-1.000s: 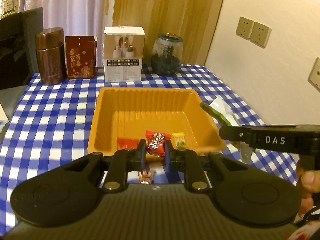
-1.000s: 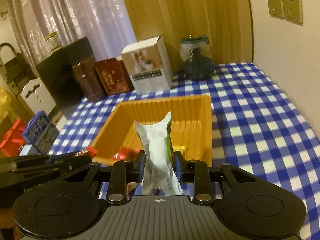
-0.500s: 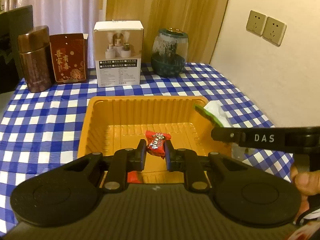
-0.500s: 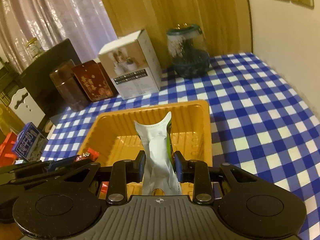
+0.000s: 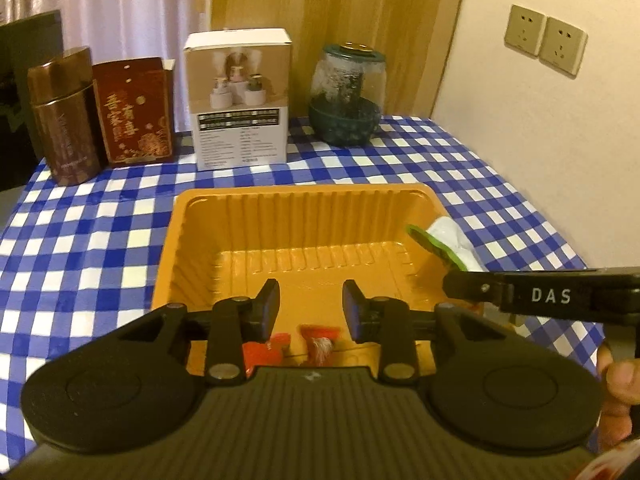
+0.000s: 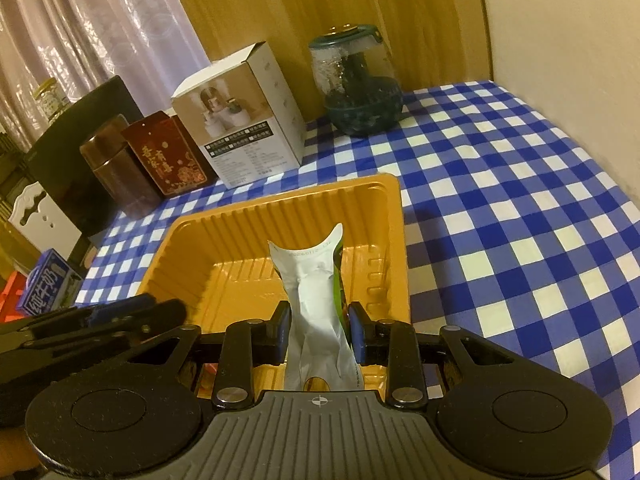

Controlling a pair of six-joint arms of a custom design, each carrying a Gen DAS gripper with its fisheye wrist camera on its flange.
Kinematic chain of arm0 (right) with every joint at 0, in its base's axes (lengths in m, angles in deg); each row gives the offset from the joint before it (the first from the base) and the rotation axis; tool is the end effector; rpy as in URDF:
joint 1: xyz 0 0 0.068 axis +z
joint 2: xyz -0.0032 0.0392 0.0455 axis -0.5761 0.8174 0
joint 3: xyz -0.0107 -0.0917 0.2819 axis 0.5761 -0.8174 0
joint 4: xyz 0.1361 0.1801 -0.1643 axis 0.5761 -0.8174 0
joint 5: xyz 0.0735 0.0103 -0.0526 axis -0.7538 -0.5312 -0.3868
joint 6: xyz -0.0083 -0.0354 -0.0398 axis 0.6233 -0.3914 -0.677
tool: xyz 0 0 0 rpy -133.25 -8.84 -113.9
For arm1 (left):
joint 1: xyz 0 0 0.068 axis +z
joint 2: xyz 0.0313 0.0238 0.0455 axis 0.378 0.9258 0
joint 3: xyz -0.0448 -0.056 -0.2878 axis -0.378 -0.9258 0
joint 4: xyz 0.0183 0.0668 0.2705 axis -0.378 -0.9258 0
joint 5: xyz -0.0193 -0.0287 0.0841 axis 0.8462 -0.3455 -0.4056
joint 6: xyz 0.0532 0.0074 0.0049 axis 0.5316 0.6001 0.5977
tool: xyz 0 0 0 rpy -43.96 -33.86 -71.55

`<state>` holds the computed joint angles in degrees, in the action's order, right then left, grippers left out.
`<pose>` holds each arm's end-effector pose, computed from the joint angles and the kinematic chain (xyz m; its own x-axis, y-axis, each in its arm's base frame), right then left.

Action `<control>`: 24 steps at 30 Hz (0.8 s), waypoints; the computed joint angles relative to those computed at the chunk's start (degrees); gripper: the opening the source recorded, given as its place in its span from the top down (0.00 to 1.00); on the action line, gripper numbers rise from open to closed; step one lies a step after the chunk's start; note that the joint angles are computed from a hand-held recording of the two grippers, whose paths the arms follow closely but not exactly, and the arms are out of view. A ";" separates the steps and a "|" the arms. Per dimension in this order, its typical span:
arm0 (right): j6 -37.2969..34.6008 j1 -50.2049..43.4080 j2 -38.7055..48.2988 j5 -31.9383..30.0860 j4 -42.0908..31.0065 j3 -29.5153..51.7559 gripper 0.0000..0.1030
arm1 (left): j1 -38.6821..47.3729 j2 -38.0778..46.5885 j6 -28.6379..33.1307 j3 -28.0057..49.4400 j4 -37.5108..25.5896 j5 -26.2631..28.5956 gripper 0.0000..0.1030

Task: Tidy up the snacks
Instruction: 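Open the left tool over the tray while the right tool drops the pouch in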

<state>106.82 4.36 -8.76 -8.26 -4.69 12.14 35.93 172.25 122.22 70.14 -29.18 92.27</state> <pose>0.1985 0.1377 0.2256 -0.4944 0.5445 -0.6776 0.4213 0.8319 0.3611 0.3064 0.0497 0.2620 -0.5146 0.4311 -0.7412 0.7241 0.6815 -0.1064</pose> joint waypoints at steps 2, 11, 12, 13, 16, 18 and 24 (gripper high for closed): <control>0.33 -0.16 -0.16 -0.24 0.30 -0.35 0.70 | 1.20 0.27 0.44 0.51 -0.73 0.23 0.70; -0.16 -0.28 0.64 -0.61 1.50 0.04 0.70 | 7.05 1.18 4.25 2.08 -5.12 2.41 0.70; -0.15 -0.23 0.89 -0.60 1.50 0.24 0.70 | 7.41 1.23 4.53 2.17 -5.55 2.60 0.70; -0.09 -0.27 1.14 -0.60 1.44 0.45 0.70 | 7.80 1.27 4.98 2.24 -5.99 2.74 0.70; 0.13 -0.27 1.71 -0.29 1.70 0.80 0.70 | 8.58 0.91 6.05 1.91 -6.65 2.70 0.70; -0.01 -0.53 1.35 -0.79 2.95 0.24 0.62 | 9.21 0.78 6.78 1.90 -7.43 2.81 0.70; 3.39 3.16 -1.69 3.36 -0.66 -0.17 0.48 | 12.74 0.51 10.15 2.52 -11.53 4.00 0.70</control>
<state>110.21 7.53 -10.44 -4.91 -5.34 11.97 48.67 172.76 132.37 72.66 -40.71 96.26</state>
